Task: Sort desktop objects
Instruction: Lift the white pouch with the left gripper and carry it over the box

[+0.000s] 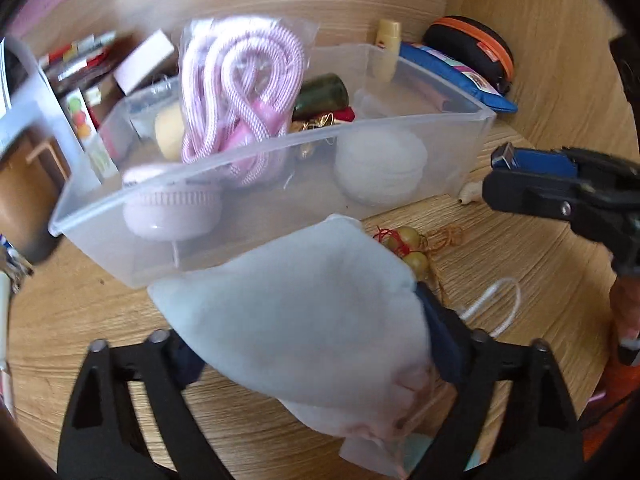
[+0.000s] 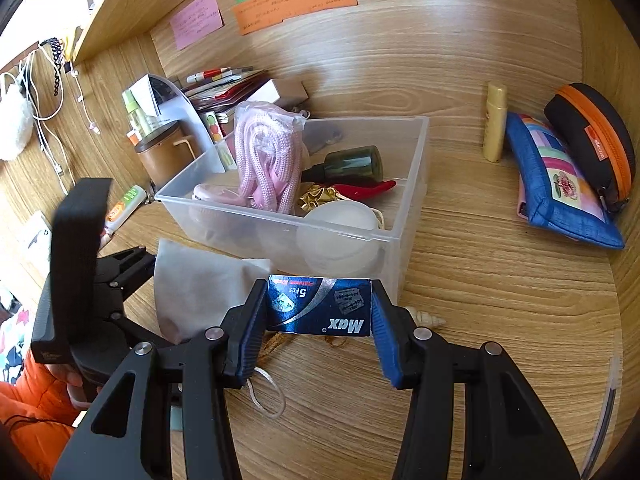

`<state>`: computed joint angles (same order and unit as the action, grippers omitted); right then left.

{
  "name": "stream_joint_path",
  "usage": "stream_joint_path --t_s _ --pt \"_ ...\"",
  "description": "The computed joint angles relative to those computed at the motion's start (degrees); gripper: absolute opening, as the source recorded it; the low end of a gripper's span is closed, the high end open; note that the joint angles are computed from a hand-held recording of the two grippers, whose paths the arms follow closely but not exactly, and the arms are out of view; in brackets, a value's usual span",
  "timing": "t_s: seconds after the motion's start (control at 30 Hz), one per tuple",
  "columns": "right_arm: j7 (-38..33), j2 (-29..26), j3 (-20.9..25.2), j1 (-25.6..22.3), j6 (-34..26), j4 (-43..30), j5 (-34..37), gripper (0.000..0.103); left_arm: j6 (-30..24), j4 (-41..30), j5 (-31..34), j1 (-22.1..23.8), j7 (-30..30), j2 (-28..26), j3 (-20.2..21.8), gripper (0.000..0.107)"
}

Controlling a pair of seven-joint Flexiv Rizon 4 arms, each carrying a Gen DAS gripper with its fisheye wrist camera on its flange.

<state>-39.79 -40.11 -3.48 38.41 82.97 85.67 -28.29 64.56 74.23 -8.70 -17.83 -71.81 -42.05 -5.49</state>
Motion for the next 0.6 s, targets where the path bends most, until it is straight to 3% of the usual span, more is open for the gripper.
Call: stream_joint_path --t_s 0.2,0.6 --pt "1.4 0.6 -1.6 0.9 0.7 1.0 -0.6 0.045 3.2 2.6 -0.1 0.7 0.3 1.3 0.0 0.066" --pt "5.1 1.7 -5.6 3.3 2.1 1.9 -2.7 0.045 12.9 9.9 -5.2 4.6 0.0 4.7 -3.9 0.058"
